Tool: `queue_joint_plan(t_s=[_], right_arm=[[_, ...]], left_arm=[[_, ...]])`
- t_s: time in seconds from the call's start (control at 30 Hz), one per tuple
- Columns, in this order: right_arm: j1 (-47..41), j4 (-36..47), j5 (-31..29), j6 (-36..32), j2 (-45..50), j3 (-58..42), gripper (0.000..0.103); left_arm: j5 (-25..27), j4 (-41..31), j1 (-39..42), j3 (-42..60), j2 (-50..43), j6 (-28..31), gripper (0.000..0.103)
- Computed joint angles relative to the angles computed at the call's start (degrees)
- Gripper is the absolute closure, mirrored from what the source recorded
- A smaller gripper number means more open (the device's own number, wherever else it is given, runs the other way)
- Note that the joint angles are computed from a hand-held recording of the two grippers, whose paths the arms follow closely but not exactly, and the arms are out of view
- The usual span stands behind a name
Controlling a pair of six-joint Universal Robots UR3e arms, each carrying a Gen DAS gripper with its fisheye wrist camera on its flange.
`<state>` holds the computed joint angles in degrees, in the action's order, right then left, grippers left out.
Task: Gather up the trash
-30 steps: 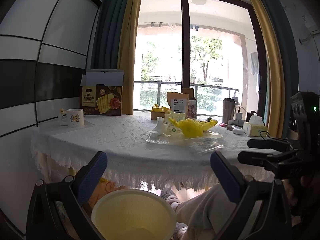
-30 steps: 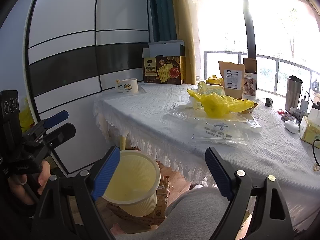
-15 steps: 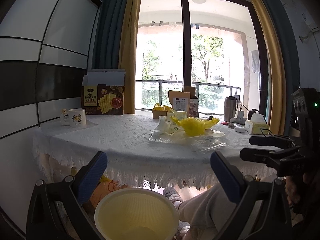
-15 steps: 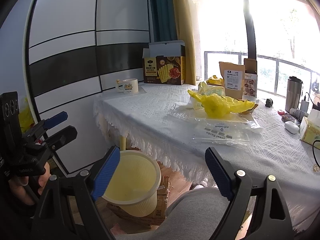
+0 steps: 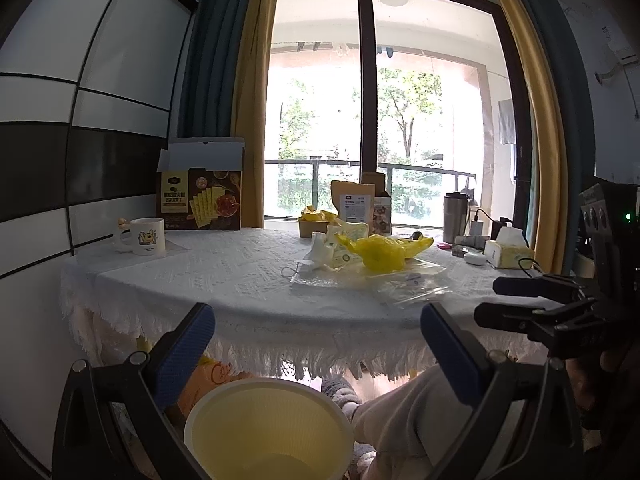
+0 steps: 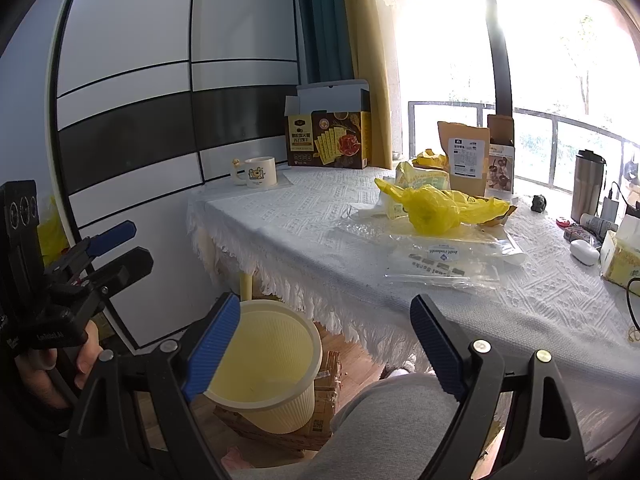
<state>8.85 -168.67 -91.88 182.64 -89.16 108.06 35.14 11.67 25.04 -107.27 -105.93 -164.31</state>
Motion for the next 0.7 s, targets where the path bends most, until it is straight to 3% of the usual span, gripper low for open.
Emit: queue_joint_plan(t_s=[0.17,0.4,0.7], right_arm=[[-1.4,-0.6,1.3,0.1,-0.1,1.0,0.017],[-4.1,-1.9,3.7,-0.1,2.2,0.9,0.017],[-10.8,-1.8,6.1,-1.7,8.4,-4.0,0.017]], left_arm=[[-0.1,-0.7,-1.4,2.8,-1.9,0.6,0.0],[4.9,0.0,-6.1,13.7,-7.9,-1.4,0.0],[11.9,-8.4,-12.1,32.9,-20.2,-2.3,0.0]])
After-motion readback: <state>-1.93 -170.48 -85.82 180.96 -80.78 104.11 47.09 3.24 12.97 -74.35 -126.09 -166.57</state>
